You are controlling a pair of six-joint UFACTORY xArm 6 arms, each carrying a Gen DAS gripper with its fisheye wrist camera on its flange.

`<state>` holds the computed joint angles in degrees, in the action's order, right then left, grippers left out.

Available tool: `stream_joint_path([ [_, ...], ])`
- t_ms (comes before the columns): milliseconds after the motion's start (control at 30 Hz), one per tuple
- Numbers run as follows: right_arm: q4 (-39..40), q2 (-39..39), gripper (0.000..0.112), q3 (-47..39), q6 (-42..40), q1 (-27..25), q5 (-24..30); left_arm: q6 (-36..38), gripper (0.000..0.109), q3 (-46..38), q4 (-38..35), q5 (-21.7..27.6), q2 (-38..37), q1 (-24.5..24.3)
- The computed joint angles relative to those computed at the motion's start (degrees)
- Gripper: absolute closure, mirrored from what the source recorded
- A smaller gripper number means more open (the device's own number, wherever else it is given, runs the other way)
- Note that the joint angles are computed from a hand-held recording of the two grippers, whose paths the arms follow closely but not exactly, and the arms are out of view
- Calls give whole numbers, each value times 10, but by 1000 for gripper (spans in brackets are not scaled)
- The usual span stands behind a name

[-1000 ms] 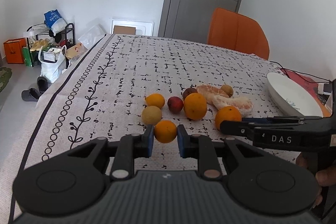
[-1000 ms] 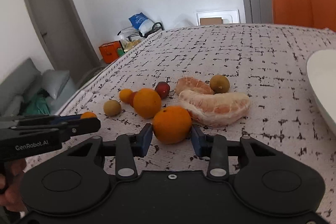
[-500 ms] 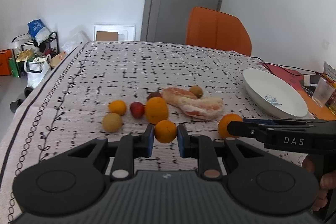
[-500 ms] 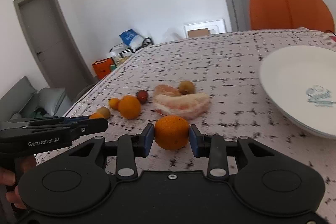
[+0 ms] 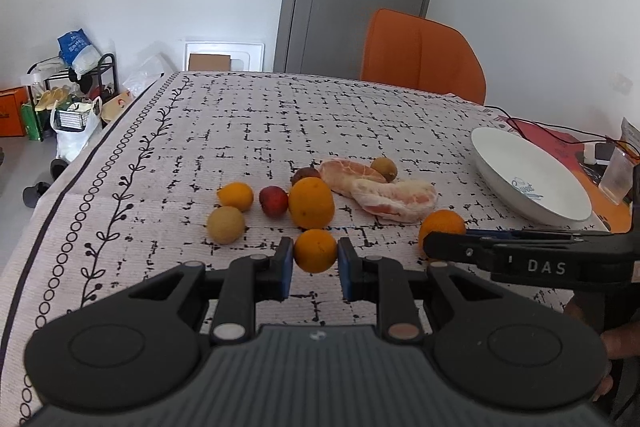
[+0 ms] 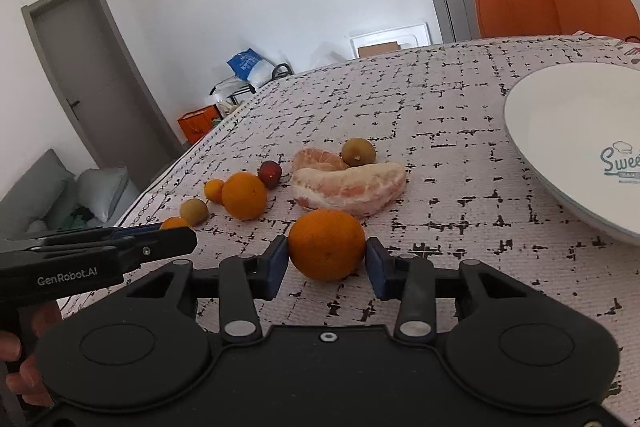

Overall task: Organize fruits
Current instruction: 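Carry the orange and tangerine in both tools over the white plate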

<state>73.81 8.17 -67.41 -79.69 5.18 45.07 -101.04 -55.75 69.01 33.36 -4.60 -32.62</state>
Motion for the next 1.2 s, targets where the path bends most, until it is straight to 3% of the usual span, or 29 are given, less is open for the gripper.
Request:
stream_joint_path([
  [533, 56, -34, 73, 16, -26, -60, -12, 44, 87, -104, 5, -49, 88, -5],
  [1200, 97, -3, 73, -17, -33, -134, -19, 160, 87, -271, -51, -63, 219, -29],
])
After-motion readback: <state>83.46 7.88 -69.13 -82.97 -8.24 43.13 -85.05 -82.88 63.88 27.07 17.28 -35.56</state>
